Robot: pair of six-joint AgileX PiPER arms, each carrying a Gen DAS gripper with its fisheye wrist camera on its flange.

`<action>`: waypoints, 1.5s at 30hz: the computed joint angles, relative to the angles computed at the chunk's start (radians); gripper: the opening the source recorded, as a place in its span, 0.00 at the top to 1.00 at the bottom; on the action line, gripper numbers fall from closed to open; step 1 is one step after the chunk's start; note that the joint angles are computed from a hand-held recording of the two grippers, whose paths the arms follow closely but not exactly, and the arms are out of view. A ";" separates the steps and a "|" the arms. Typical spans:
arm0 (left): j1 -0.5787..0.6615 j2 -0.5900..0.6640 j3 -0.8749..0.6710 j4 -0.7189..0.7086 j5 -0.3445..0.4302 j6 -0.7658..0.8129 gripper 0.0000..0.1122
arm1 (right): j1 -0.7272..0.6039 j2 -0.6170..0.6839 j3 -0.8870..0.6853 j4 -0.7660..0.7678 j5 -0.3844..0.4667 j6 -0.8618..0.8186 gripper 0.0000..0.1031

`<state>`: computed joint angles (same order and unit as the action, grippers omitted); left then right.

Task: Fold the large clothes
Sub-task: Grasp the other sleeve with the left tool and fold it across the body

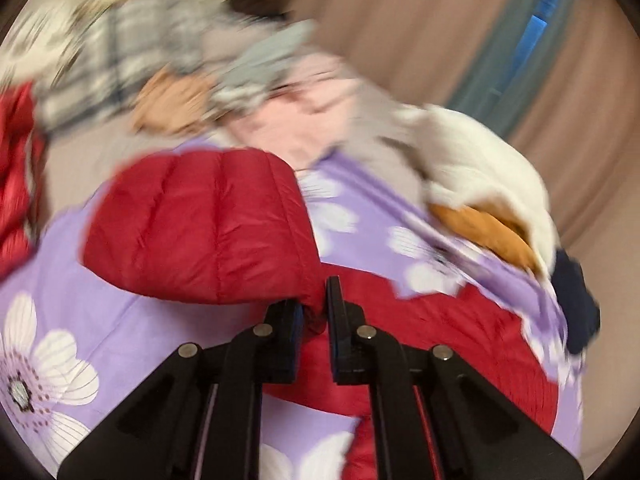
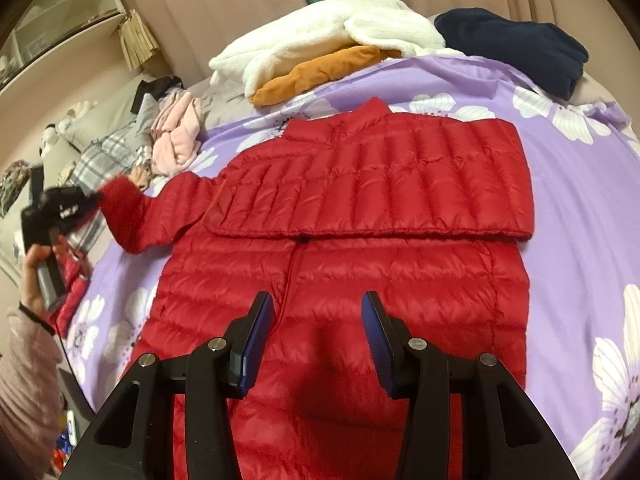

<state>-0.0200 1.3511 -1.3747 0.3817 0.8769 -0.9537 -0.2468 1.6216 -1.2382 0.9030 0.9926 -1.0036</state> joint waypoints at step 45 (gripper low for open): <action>-0.575 -0.029 0.356 0.011 0.075 -0.264 0.26 | 0.030 0.368 -0.413 0.018 0.001 0.373 0.79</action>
